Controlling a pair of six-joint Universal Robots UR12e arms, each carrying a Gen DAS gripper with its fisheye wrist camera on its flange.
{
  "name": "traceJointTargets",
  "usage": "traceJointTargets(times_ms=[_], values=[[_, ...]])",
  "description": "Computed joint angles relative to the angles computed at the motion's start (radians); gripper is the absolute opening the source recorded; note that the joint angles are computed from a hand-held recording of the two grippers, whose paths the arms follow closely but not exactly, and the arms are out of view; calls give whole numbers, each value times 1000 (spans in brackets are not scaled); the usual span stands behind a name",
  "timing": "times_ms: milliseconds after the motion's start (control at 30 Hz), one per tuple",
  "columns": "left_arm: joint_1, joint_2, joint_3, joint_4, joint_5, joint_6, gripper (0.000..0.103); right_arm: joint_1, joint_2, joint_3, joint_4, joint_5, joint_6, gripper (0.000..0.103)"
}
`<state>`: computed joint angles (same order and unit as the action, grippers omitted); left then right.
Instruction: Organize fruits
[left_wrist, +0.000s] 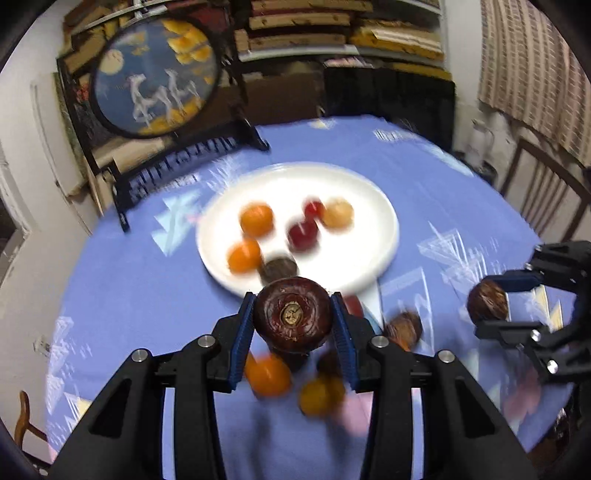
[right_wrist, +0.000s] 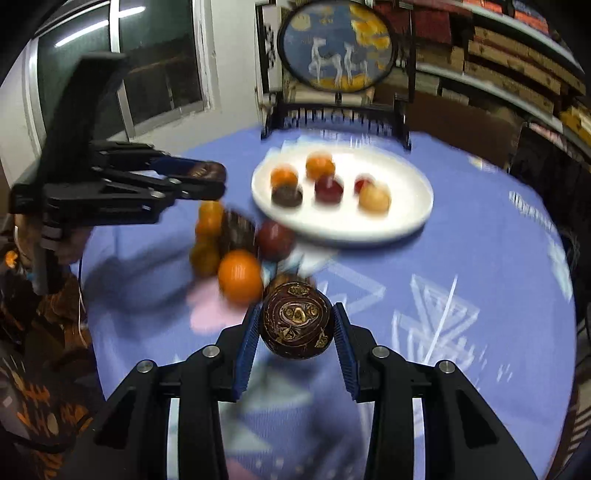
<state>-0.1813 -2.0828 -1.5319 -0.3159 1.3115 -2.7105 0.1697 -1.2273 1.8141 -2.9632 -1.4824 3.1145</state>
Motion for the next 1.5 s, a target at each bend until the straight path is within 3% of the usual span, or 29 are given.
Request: traceJointTargets(times_ms=[267,700,833,1000,1367,1500], values=[[-20,-83,164,61,24,-102,40,-33,44,-121,-126,-9,52,40],[-39,-219,346,15,80,-179,40,-59,176,-289,-115,34,122,40],[-37,-242,366,-19,68,-203,40,-57,210,-313,-117,43,139,40],[-43,-263,384,-56,99,-174,40,-64,229,-307,-150,77,181,40],[-45,-271,383,-59,110,-152,40,-65,236,-306,-137,57,192,40],[-51,-269,371,-19,138,-137,40,-62,239,-309,-138,35,197,40]])
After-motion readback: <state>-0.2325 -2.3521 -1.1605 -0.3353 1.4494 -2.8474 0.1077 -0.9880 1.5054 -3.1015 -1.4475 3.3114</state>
